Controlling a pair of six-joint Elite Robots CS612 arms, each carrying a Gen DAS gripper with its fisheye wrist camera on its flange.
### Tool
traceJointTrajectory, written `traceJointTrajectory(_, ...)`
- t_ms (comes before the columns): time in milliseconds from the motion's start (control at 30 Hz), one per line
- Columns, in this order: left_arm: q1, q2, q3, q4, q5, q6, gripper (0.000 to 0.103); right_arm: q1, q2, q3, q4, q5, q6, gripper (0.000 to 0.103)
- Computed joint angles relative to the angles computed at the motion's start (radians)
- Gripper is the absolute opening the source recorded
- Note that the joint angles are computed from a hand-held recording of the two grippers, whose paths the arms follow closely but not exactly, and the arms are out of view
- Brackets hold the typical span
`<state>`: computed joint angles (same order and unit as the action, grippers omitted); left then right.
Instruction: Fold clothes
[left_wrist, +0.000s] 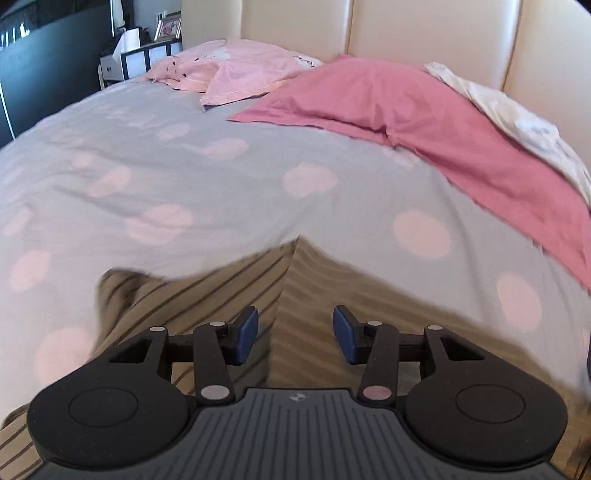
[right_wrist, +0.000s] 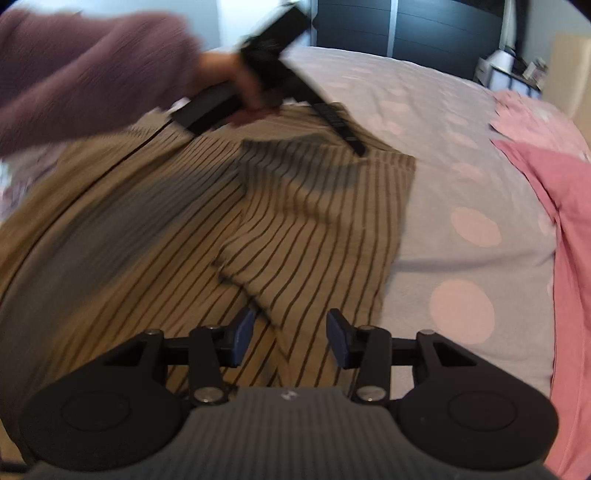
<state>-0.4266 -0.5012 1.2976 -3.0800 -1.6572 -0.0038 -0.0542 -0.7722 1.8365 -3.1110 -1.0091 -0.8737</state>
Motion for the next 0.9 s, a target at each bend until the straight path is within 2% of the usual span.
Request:
traceJointTrajectory(133,0.001,0.042,-0.093,0.096,-0.018,-0.032,0.04,0.008,0.017,0.026,-0.09,-0.037,-0.11,0.045)
traceJointTrajectory(267,0.009,0.071,-0.159,0.172,-0.063,-0.053,0.017,0.017,0.047,0.03,-0.186,-0.049,-0.182,0.038)
traceJointTrajectory(300,0.01,0.076,-0.165,0.168,-0.069,-0.051,0.009,0.02,0.053,0.03,-0.206,-0.057,-0.197,0.034)
traceJointTrajectory(333,0.01,0.08,-0.169,0.158,-0.073,-0.051,0.004,0.023,0.058,0.029,-0.222,-0.064,-0.211,0.023)
traceJointTrajectory(367,0.01,0.083,-0.172,0.147,-0.076,-0.053,0.0,0.025,0.063,0.028,-0.235,-0.073,-0.215,0.016)
traceJointTrajectory(400,0.009,0.087,-0.175,0.131,-0.073,-0.05,0.0,0.024,0.064,0.024,-0.238,-0.074,-0.203,0.004)
traceJointTrajectory(533,0.001,0.098,-0.195,0.084,-0.055,-0.007,0.0,0.016,0.052,0.023,-0.223,-0.059,-0.159,0.002)
traceJointTrajectory(667,-0.008,0.118,-0.241,0.081,-0.05,0.036,0.0,0.016,0.039,0.036,-0.242,-0.062,-0.187,0.002)
traceJointTrajectory(900,-0.021,0.155,-0.305,0.143,-0.02,0.075,0.0,0.034,0.046,0.022,-0.245,-0.132,-0.161,0.002)
